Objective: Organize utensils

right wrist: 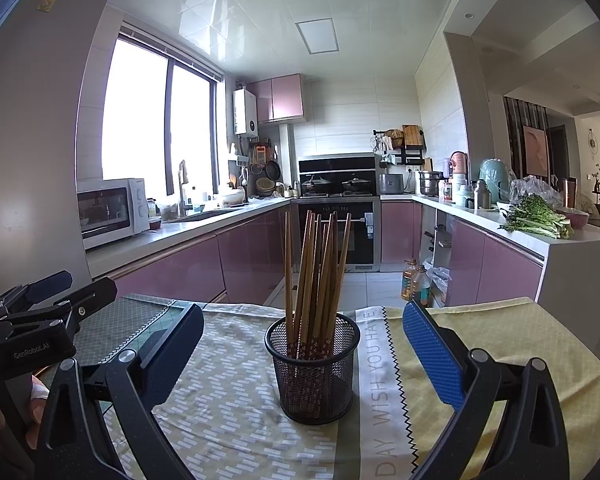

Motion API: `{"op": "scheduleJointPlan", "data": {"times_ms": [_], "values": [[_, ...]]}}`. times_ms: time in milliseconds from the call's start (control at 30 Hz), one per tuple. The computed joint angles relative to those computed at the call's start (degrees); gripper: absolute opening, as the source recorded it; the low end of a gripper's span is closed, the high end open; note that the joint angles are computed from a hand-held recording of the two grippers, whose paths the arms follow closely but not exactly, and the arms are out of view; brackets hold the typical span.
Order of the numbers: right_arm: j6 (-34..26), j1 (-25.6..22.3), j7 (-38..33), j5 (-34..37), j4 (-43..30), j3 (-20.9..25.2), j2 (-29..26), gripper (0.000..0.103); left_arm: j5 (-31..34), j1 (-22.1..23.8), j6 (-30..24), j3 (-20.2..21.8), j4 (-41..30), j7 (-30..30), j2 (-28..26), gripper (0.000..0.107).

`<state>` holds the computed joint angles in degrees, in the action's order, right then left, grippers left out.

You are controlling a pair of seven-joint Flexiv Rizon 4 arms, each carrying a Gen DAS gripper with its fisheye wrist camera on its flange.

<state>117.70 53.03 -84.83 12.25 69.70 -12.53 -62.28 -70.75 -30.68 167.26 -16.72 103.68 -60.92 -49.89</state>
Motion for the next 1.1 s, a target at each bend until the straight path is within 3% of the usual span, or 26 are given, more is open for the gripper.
{"op": "scheduleJointPlan", "data": {"times_ms": [1100], "values": [[-0.05,-0.41,0.57,-0.59,-0.01,0.50,-0.16,0.097,-0.08,-0.07,0.00,0.23,0.46,-0.01,0.05,0.097]]}}
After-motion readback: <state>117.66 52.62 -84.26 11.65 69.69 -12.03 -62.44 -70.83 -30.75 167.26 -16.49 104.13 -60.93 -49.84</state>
